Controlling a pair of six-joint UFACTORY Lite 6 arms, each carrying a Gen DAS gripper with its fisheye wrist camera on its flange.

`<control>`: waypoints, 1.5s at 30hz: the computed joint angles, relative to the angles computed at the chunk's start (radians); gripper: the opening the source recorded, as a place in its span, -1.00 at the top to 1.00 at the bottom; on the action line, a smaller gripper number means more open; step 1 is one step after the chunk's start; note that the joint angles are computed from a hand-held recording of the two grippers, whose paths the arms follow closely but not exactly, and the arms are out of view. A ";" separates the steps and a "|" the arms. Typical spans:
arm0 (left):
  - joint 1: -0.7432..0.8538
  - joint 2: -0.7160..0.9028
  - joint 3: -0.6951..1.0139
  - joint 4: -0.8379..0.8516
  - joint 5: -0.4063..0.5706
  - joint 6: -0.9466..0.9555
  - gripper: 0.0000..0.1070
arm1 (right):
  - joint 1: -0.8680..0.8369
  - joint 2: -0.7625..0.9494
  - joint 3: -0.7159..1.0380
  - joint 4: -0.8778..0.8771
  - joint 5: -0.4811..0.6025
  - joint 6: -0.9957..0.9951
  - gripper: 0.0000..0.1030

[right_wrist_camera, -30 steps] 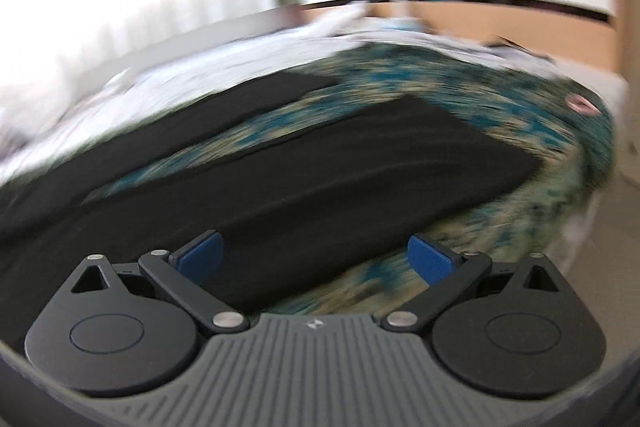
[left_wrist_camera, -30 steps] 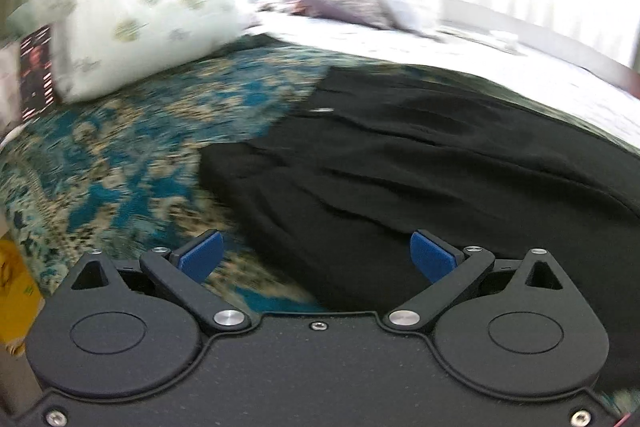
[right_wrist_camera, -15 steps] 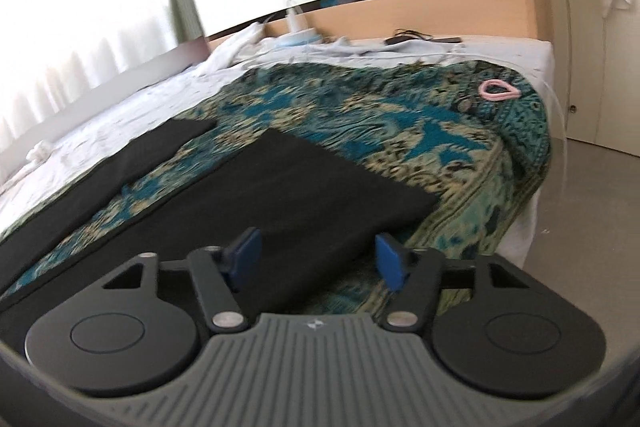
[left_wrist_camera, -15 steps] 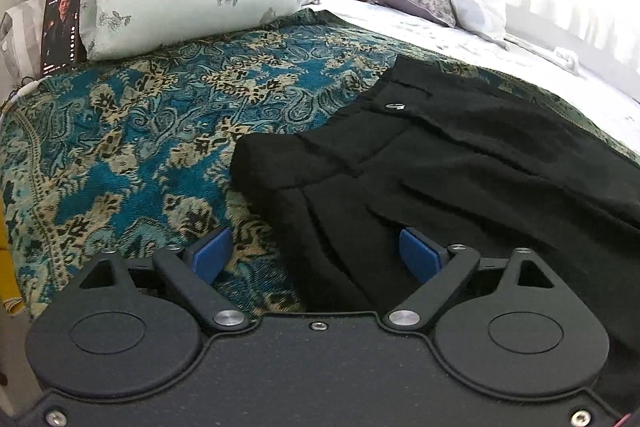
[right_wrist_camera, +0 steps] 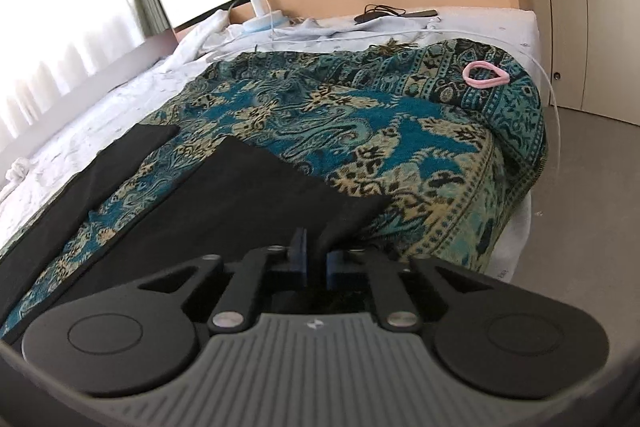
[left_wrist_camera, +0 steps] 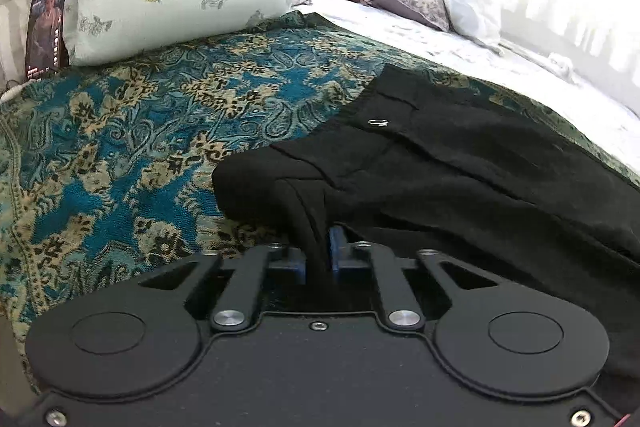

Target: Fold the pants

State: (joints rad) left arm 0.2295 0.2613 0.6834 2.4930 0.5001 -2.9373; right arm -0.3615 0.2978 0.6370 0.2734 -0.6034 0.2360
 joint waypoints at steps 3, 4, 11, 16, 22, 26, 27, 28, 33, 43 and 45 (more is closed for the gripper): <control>-0.062 -0.045 -0.022 -0.158 0.047 0.175 0.84 | 0.019 -0.046 -0.011 0.135 0.001 -0.148 0.88; -0.071 -0.069 -0.034 -0.177 0.051 0.200 0.84 | 0.017 -0.070 -0.023 0.150 -0.003 -0.181 0.88; -0.107 -0.227 -0.108 -0.304 0.046 0.380 0.86 | 0.025 -0.167 -0.062 0.214 0.008 -0.366 0.88; -0.072 -0.127 -0.061 -0.340 -0.011 0.385 0.85 | -0.010 -0.063 0.005 0.226 0.058 -0.361 0.86; -0.131 -0.110 -0.042 -0.504 0.026 0.530 0.28 | 0.032 -0.055 0.040 0.415 0.080 -0.557 0.11; -0.146 -0.220 -0.037 -0.615 0.038 0.648 -0.55 | 0.034 -0.193 0.038 0.491 0.167 -0.652 -0.35; -0.153 -0.244 -0.025 -0.649 0.045 0.696 -0.55 | 0.039 -0.220 0.054 0.537 0.192 -0.704 -0.37; -0.167 -0.269 -0.009 -0.691 0.053 0.751 -0.60 | 0.049 -0.245 0.076 0.610 0.215 -0.778 -0.39; -0.170 -0.274 0.229 -1.089 -0.058 1.213 -0.78 | 0.077 -0.250 0.296 1.045 0.398 -1.171 -0.54; -0.105 0.358 1.139 -2.136 -0.047 2.044 -0.79 | 0.275 0.263 1.073 2.079 0.282 -2.072 -0.63; -0.073 0.520 1.349 -2.342 -0.007 2.173 -0.79 | 0.287 0.420 1.282 2.240 0.273 -2.213 -0.72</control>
State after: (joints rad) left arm 0.1563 0.7809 2.0322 0.1508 0.4929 -0.7640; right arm -0.0746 0.7179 1.9190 2.5138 -0.3300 -1.9768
